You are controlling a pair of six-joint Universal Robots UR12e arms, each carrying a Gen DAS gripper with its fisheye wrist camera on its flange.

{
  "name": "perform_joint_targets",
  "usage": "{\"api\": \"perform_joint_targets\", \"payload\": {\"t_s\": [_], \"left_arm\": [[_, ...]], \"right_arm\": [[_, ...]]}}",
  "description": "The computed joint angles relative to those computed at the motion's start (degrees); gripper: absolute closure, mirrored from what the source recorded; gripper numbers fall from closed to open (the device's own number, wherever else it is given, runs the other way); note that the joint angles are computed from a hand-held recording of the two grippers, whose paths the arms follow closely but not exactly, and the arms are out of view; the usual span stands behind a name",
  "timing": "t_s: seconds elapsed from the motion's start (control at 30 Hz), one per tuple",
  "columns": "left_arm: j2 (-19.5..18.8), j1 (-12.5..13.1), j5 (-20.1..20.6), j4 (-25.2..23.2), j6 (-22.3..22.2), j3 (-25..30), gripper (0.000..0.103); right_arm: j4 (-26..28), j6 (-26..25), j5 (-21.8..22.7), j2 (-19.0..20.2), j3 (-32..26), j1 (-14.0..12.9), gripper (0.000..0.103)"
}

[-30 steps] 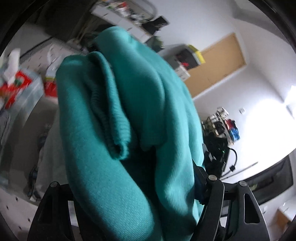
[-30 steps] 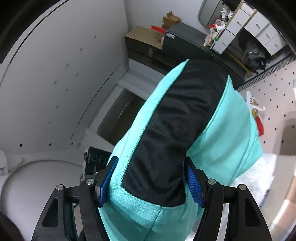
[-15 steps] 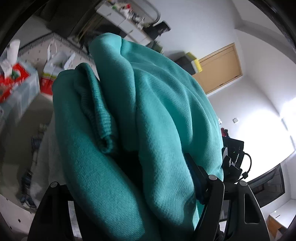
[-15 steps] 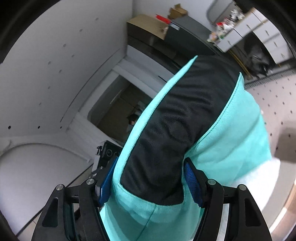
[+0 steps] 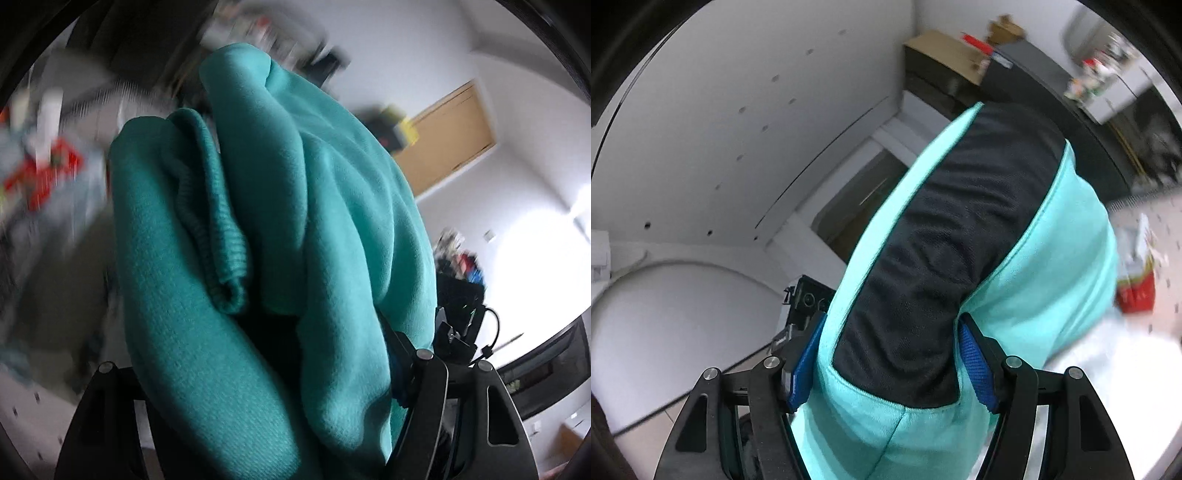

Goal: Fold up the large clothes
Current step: 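Carry the lifted hoodie bundle with both grippers toward the grey cabinet, then lower the hoodie onto the folded clothes stack and open both grippers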

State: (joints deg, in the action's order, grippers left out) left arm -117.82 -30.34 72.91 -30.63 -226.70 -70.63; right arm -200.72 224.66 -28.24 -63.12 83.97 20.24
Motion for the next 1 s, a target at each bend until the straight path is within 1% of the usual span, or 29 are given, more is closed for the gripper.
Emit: {"api": "perform_joint_targets", "payload": {"t_s": [0.03,0.07,0.1,0.13,0.17,0.2,0.23,0.27,0.33,0.4,0.43,0.47,0.5,0.53,0.57,0.6,0.63,0.67,0.7,0.73,0.77,0.8,0.83,0.87,0.9,0.93,1.0], "left_arm": [[-1.33,0.44,-1.73,-0.52,-3.17,-1.00,0.033],[-2.37,0.98,-4.04,1.31,-6.56,-2.35,0.031],[-2.97,1.74,-7.55,5.54,-9.37,-3.94,0.029],[-3.81,2.40,-11.04,9.48,-12.17,-4.43,0.029],[-4.24,2.58,-12.12,11.03,-12.56,-4.18,0.029],[-4.38,2.16,-10.80,10.17,-10.56,-3.34,0.027],[-4.30,1.60,-8.47,6.91,-7.65,-2.00,0.027],[-4.46,1.14,-6.25,1.70,-4.33,0.39,0.027],[-4.97,1.16,-5.91,-3.46,-2.91,3.09,0.027],[-5.66,1.50,-5.39,-8.63,-1.42,5.99,0.027],[-5.35,1.73,-5.40,-8.56,-0.33,5.67,0.027],[-3.44,1.94,-4.82,-9.43,-1.32,2.95,0.027],[-2.00,2.22,-4.19,-9.74,-1.16,1.04,0.027],[-0.95,2.34,-2.91,-10.46,-1.00,-0.07,0.027],[-0.17,2.61,-1.73,-10.87,-0.71,-0.76,0.027],[2.22,1.84,0.33,-10.64,-1.46,-3.84,0.027],[3.70,1.41,2.13,-9.17,-2.20,-5.66,0.027],[4.93,1.26,3.70,-6.59,-3.22,-7.40,0.027],[5.80,1.13,4.98,-6.01,-4.20,-8.38,0.027],[6.41,0.99,6.11,-6.51,-4.88,-8.72,0.027],[6.91,0.82,7.07,-5.14,-5.34,-9.36,0.028],[7.56,0.48,8.12,-2.69,-5.52,-10.18,0.028],[8.05,-0.01,8.99,-0.55,-5.28,-10.63,0.028],[8.13,-0.44,9.47,1.08,-4.50,-10.63,0.028],[8.00,-1.11,9.31,2.80,-1.88,-10.08,0.028],[7.57,-1.80,8.89,4.51,1.73,-9.24,0.028],[6.15,-3.09,9.75,6.08,7.55,-7.28,0.027]], "right_arm": [[2.79,-2.44,0.00,-0.77,3.53,-0.32,0.032],[7.28,-6.10,-1.03,-1.75,6.57,-0.51,0.032],[9.37,-8.26,-3.04,-2.47,9.91,-0.84,0.032],[9.07,-8.02,-2.81,-2.43,11.25,-1.33,0.032],[8.18,-7.07,-1.09,-2.10,12.05,-2.07,0.032],[9.69,-8.47,0.25,-2.43,12.35,-2.59,0.032],[13.42,-12.27,-0.40,-3.78,13.03,-2.78,0.032],[18.24,-17.87,-2.44,-5.65,13.81,-2.74,0.032],[28.06,-29.48,-8.17,-9.14,14.40,-2.19,0.031],[35.53,-36.06,-12.48,-11.54,14.18,-1.74,0.028],[39.08,-39.86,-15.81,-12.80,13.82,-1.37,0.028],[40.22,-42.11,-19.41,-13.62,13.51,-0.64,0.027],[40.98,-44.99,-24.66,-14.71,13.18,0.32,0.025],[41.32,-47.40,-28.59,-15.52,13.14,1.28,0.025],[41.48,-48.83,-30.91,-15.48,12.48,2.00,0.025],[41.52,-50.79,-33.32,-15.31,11.37,2.66,0.025],[40.94,-52.99,-37.03,-15.20,10.30,3.87,0.025],[40.43,-53.53,-39.30,-14.89,9.54,4.76,0.025],[41.39,-54.07,-41.42,-14.04,7.89,6.01,0.027],[44.75,-54.72,-43.19,-13.16,5.74,6.77,0.031],[50.52,-55.30,-44.45,-11.95,3.07,7.47,0.037],[55.78,-56.29,-47.37,-10.64,0.78,8.55,0.038],[58.65,-56.69,-50.25,-9.60,-0.91,9.40,0.038],[60.89,-56.53,-50.88,-9.29,-1.54,9.45,0.038],[64.79,-55.61,-50.63,-8.39,-3.17,9.46,0.038],[66.30,-54.80,-49.92,-8.07,-3.89,9.39,0.038],[68.67,-55.00,-49.40,-7.68,-4.68,9.19,0.038]]}}
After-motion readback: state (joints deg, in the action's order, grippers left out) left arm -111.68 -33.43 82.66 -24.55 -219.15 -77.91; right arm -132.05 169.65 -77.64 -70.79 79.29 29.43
